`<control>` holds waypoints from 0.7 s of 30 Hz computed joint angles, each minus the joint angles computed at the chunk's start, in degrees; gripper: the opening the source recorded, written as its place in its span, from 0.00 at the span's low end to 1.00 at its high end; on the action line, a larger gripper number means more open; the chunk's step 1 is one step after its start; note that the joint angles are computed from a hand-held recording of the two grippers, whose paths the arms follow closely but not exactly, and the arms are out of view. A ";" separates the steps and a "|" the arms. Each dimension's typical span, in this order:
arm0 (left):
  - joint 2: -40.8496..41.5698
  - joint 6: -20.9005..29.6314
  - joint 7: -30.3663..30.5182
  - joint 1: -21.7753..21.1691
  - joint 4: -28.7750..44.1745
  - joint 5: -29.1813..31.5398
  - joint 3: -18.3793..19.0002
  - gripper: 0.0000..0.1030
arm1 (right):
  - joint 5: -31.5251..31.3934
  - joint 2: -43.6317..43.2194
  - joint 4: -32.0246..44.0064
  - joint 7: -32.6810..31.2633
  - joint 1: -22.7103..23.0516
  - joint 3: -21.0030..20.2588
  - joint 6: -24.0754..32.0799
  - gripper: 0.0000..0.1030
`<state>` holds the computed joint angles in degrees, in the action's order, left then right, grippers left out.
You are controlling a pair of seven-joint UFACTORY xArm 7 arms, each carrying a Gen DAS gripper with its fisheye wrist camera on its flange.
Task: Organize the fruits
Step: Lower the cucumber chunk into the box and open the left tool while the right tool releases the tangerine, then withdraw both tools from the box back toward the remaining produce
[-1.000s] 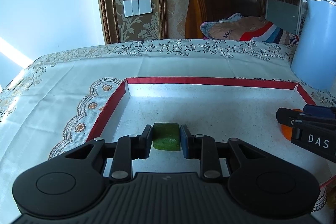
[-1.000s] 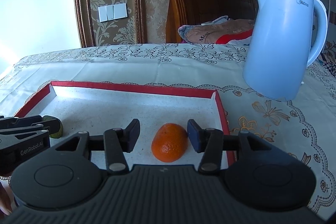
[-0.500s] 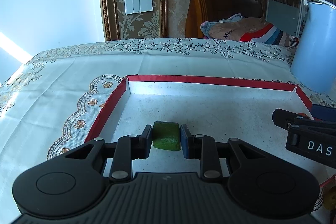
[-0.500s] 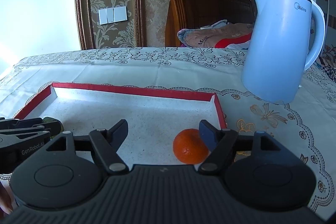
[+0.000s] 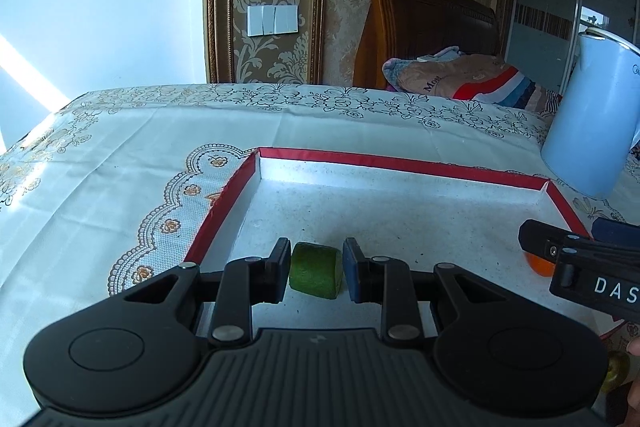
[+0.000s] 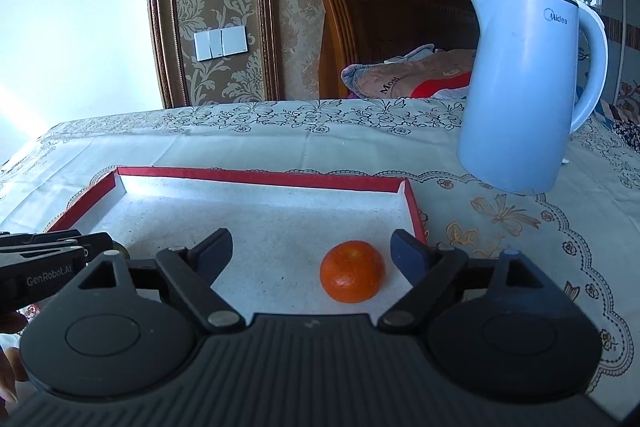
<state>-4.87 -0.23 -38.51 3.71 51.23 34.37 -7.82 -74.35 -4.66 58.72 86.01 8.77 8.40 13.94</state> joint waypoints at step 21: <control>-12.96 -8.02 19.66 0.04 -17.12 -18.80 4.03 0.26 | -8.33 -10.89 -9.49 11.30 -4.79 3.37 -3.85 0.88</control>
